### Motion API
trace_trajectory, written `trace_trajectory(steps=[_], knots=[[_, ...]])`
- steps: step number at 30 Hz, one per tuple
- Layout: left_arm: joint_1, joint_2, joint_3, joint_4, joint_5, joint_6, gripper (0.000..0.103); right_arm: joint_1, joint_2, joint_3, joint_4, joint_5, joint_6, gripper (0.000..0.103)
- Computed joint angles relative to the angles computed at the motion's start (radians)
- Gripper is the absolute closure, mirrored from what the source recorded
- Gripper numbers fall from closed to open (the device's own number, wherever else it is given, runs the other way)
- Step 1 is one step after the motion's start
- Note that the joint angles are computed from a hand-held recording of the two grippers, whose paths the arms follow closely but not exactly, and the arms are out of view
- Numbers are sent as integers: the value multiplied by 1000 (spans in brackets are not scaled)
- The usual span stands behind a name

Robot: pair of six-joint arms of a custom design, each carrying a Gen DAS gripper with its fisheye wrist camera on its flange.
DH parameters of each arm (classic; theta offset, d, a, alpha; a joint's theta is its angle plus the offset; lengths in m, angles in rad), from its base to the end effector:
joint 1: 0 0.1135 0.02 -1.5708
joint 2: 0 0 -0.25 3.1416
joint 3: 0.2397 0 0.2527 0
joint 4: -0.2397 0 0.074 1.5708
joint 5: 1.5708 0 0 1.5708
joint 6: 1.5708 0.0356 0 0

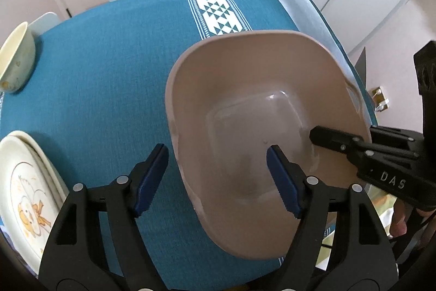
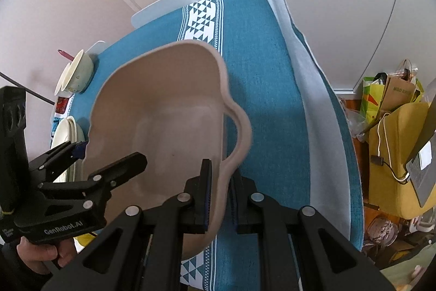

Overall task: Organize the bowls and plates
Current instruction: 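Carry the beige dish with both grippers and lower it onto the cloth, then open both grippers and lift them away from the beige dish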

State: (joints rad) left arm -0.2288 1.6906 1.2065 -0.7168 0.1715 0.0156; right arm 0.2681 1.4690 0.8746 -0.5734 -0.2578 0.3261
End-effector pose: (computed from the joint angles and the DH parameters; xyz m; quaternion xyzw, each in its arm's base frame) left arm 0.3244 -0.0818 0.1989 0.1350 0.9701 -0.1032 0.1732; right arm 0.2619 0.0814 0.1747 0.0025 0.9720 0.1785 0.1529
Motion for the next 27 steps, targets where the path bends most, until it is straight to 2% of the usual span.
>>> trace_trajectory(steps=[3,5,6,7,8,9,16,20,27], knots=[[-4,-13,-7,-4,-3,4,30,-9,-3,1,1,-3,6,92],[-2,-15,-7,-5,0,4,30,-13,2,3,1,-10,13,85],[-2,-16,-7,-6,1,3,30,-16,4,1,5,-19,17,72],[-1,-17,-7,-8,-3,4,30,-18,2,-1,10,-25,18,52],[0,-19,-7,-9,-11,4,28,-21,-8,-9,21,-30,25,44],[4,-16,-4,-10,-8,6,27,-25,-18,-15,31,-35,30,40],[15,-58,-16,-31,-3,14,26,-43,-68,-2,21,-45,44,40],[33,-130,-5,-83,6,20,26,-40,-126,44,-50,-15,37,40],[160,-353,93,-197,27,34,26,80,-202,301,-224,113,-39,40]])
